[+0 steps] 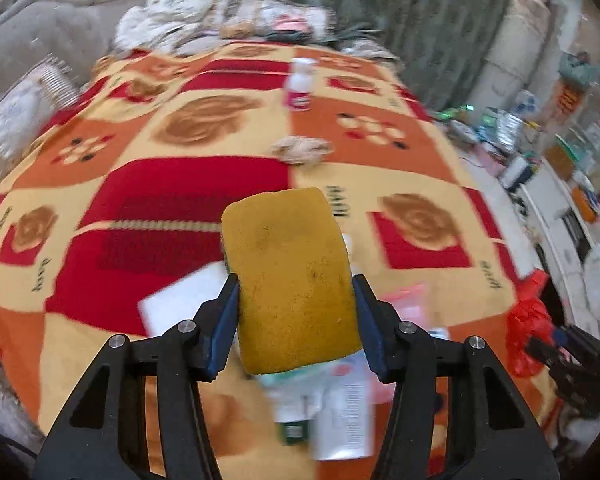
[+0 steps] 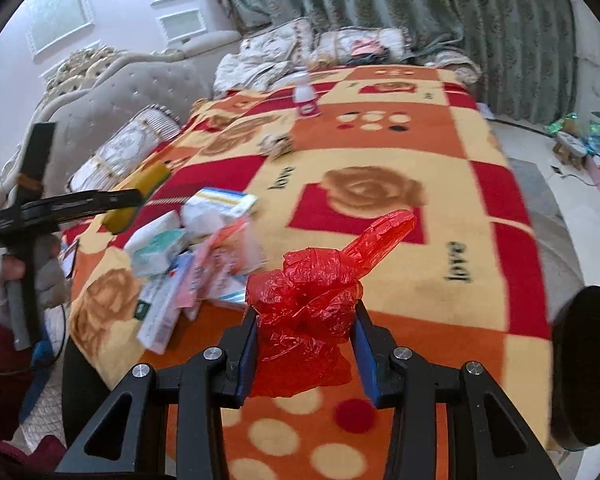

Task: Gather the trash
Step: 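Grasp the yellow sponge with the left tool while the right tool grasps the red plastic bag, then carry both items over the black bin and open both tools to drop them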

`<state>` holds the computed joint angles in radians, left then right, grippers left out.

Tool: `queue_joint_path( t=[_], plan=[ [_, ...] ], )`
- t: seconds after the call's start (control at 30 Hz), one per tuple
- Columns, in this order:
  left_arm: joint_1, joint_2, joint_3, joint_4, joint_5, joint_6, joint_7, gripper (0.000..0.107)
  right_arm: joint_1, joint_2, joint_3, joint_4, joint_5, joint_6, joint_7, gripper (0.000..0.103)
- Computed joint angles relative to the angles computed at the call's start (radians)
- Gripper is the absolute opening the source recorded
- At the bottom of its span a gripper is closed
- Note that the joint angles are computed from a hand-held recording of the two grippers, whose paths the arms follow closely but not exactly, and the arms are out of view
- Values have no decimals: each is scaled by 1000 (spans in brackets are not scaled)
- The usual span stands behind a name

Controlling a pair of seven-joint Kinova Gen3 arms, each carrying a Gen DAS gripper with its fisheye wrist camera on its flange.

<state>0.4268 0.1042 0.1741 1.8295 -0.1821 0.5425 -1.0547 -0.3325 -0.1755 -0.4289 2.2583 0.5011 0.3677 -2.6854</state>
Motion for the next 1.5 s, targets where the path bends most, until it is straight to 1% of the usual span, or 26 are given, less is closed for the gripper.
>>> queue_joint_path(
  t=[0.1, 0.23, 0.3, 0.4, 0.47, 0.5, 0.53, 0.67, 0.83, 0.9, 0.97, 1.03, 1.07, 1.1, 1.13, 1.17, 1.2, 1.23, 1.3, 1.33, 1.43, 1.5],
  plan=[
    [40, 27, 38, -44, 20, 1, -27, 52, 14, -58, 30, 32, -31, 20, 22, 40],
    [136, 105, 67, -149, 13, 39, -41, 53, 68, -147, 61, 79, -94, 61, 78, 40],
    [179, 144, 72, -202, 19, 55, -52, 53, 91, -190, 92, 103, -131, 81, 120, 40],
    [238, 199, 79, -272, 39, 53, -73, 53, 128, -253, 150, 142, -178, 109, 185, 40],
    [269, 246, 87, -328, 63, 49, -98, 53, 160, -292, 191, 161, -195, 132, 230, 40],
    [291, 272, 83, -363, 67, 62, -102, 53, 181, -307, 206, 167, -198, 145, 250, 40],
    [309, 293, 77, -393, 71, 76, -104, 53, 198, -318, 222, 173, -203, 151, 271, 40],
    [372, 402, 83, -547, 103, 140, -155, 53, 251, -343, 326, 194, -216, 155, 376, 40],
    [433, 505, 85, -688, 148, 189, -219, 55, 291, -344, 439, 215, -256, 126, 493, 40],
    [443, 535, 85, -721, 171, 191, -242, 55, 304, -344, 474, 221, -271, 120, 538, 40],
    [445, 560, 98, -740, 204, 167, -278, 58, 331, -338, 486, 228, -282, 110, 569, 41],
    [432, 583, 117, -754, 244, 153, -317, 60, 367, -328, 484, 236, -292, 91, 587, 47],
    [419, 594, 133, -758, 270, 146, -341, 62, 375, -328, 500, 243, -302, 78, 605, 47],
    [402, 608, 154, -767, 302, 146, -370, 65, 368, -330, 535, 248, -320, 68, 632, 48],
    [386, 622, 173, -778, 336, 152, -398, 66, 352, -332, 580, 251, -343, 60, 662, 52],
    [382, 624, 174, -779, 353, 156, -409, 67, 342, -332, 614, 251, -364, 57, 686, 55],
    [389, 624, 158, -786, 361, 168, -405, 67, 342, -334, 632, 252, -379, 55, 704, 64],
    [396, 620, 145, -783, 365, 168, -403, 67, 352, -340, 632, 257, -390, 53, 716, 69],
    [405, 609, 127, -771, 368, 164, -400, 68, 357, -346, 639, 261, -415, 46, 746, 69],
    [409, 602, 115, -767, 365, 168, -391, 68, 365, -344, 629, 260, -424, 47, 757, 69],
    [420, 572, 81, -734, 346, 164, -357, 68, 413, -336, 564, 257, -449, 44, 767, 69],
    [448, 549, 39, -707, 301, 154, -310, 68, 417, -337, 547, 258, -471, 37, 780, 69]
  ],
)
